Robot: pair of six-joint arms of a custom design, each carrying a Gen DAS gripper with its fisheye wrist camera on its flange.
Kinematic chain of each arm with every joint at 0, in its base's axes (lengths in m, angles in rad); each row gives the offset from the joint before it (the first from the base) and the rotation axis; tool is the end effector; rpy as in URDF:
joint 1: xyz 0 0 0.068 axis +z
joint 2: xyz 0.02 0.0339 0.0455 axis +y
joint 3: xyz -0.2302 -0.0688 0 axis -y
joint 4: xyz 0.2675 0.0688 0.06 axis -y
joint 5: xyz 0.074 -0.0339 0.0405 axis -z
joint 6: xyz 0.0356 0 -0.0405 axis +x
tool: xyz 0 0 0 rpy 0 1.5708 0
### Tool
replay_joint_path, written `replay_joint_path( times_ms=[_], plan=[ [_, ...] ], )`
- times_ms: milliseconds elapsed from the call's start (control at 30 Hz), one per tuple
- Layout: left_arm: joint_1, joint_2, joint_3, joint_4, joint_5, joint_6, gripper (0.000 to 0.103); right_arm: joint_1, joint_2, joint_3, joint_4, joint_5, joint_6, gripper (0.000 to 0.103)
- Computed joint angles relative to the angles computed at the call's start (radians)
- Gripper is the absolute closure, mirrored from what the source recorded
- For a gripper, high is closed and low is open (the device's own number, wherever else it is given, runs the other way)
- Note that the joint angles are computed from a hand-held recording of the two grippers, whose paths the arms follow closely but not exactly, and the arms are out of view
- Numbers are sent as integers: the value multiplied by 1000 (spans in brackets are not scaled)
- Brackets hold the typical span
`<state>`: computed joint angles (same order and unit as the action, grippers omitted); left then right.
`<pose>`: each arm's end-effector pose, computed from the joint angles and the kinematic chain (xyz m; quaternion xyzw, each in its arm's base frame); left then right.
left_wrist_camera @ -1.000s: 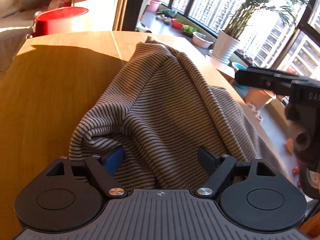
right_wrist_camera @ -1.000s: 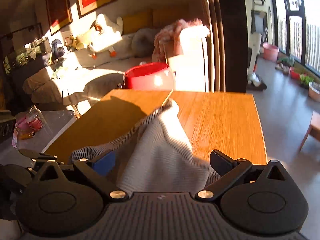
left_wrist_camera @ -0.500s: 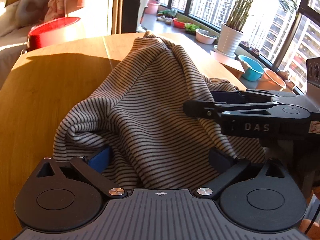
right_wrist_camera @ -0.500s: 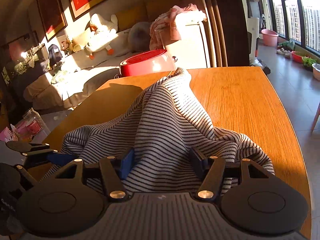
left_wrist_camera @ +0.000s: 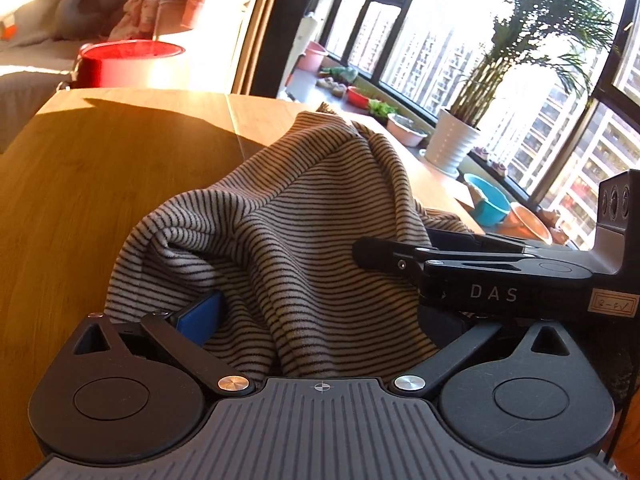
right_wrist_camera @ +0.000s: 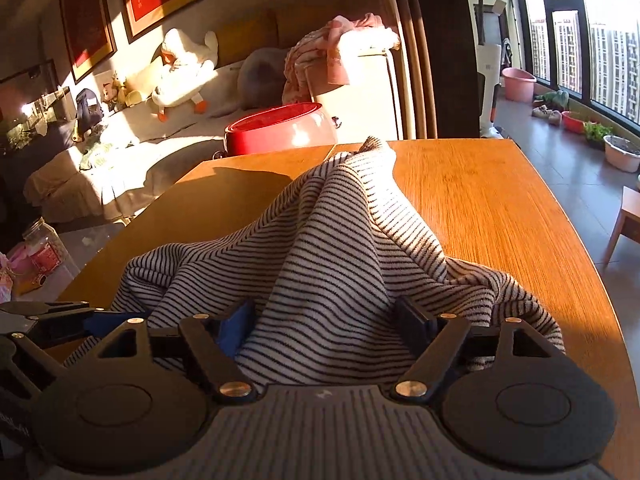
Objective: Fold clothes
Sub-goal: 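Lift the shirt with both grippers and shake it open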
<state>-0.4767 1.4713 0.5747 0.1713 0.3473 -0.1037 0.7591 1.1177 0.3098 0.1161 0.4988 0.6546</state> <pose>0.2534 -0.1445 0.0998 0.2362 0.8695 -0.2666 0.3421 0.1775 0.1449 0.1014 0.0591 0.8813 0.0979 0.4586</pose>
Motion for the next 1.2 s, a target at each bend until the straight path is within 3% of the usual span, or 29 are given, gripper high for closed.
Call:
replay_joint_path(
  times_ms=[67, 167, 333, 467, 533, 600, 700, 733, 867, 933, 1067, 1133, 1200],
  plan=[
    [-28, -19, -28, 35, -56, -53, 0, -17, -14, -16, 20, -29, -8, 21],
    [-29, -4, -53, 117, -51, -78, 0, -29, -36, -34, 36, -50, -9, 21],
    [-33, 8, -18, 77, -54, -110, 0, -72, -98, -84, 74, -118, 4, 21],
    [-30, 26, 7, 55, -53, -88, 1, -57, -113, -96, 78, -87, 13, 23],
    [-37, 15, 9, 37, -90, -60, 18, -21, -140, -107, 60, -18, 38, 27],
    [-22, 1, 9, 18, -107, -30, 58, 19, -187, -108, -1, 64, 69, 27],
    [81, -11, 17, 13, 39, -63, 88, 63, -290, -84, -152, 168, 74, 27],
    [106, -21, 18, 23, 68, -78, 89, 71, -315, -65, -198, 194, 57, 27],
    [165, -90, 35, 57, 87, -96, 90, 78, -318, 32, -316, 228, -14, 27],
    [194, -96, 86, -40, 157, -90, 88, 75, -218, 95, -340, 214, 6, 30],
    [177, -62, 141, -265, 232, -17, 56, 102, -96, 120, -338, 212, 43, 45],
    [140, -3, 152, -322, 233, 5, 56, 95, -91, 98, -319, 183, 70, 53],
    [112, 38, 143, -279, 196, -6, 56, 92, -97, 83, -314, 173, 84, 54]
  ],
)
